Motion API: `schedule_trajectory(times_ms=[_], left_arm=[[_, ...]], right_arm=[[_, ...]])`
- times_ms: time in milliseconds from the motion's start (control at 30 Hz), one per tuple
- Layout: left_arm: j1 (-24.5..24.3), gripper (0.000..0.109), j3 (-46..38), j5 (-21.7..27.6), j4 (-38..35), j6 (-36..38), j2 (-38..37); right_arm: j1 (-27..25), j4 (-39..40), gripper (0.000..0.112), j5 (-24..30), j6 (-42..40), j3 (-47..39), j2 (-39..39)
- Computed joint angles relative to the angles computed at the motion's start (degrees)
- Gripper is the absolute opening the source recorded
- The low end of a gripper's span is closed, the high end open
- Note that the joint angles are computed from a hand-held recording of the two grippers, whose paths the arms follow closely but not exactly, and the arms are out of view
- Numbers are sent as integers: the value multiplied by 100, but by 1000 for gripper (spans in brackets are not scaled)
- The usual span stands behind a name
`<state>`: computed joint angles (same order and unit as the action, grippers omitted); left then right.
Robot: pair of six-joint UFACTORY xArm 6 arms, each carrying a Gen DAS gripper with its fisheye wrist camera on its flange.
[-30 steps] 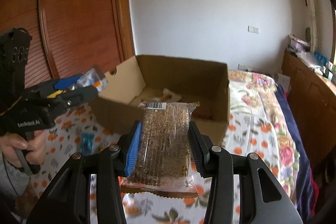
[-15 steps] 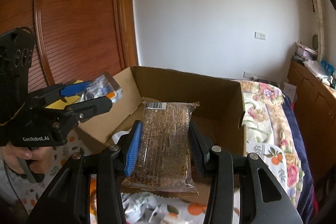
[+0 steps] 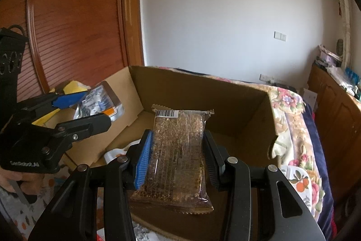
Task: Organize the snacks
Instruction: 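Open the left tool releasing the white pouch while the right tool drops the grain-bar pack into the box, then withdraw both tools from the box toward the teal candy and remaining snacks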
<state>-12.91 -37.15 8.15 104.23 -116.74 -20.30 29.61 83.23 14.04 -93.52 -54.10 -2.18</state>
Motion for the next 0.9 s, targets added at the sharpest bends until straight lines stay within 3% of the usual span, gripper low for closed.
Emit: schedule_trajectory(times_ms=[533, 600, 900], left_arm=[[-63, 81, -74, -60, -435, 461, 348], [-82, 81, -90, -26, -679, 680, 376], [-94, 85, -52, 57, 181, -363, 139]], right_arm=[[-12, -625, 46, -92, 592, -100, 289], [-14, -658, 51, -103, 645, -129, 313], [73, -464, 53, -209, 504, -113, 325]])
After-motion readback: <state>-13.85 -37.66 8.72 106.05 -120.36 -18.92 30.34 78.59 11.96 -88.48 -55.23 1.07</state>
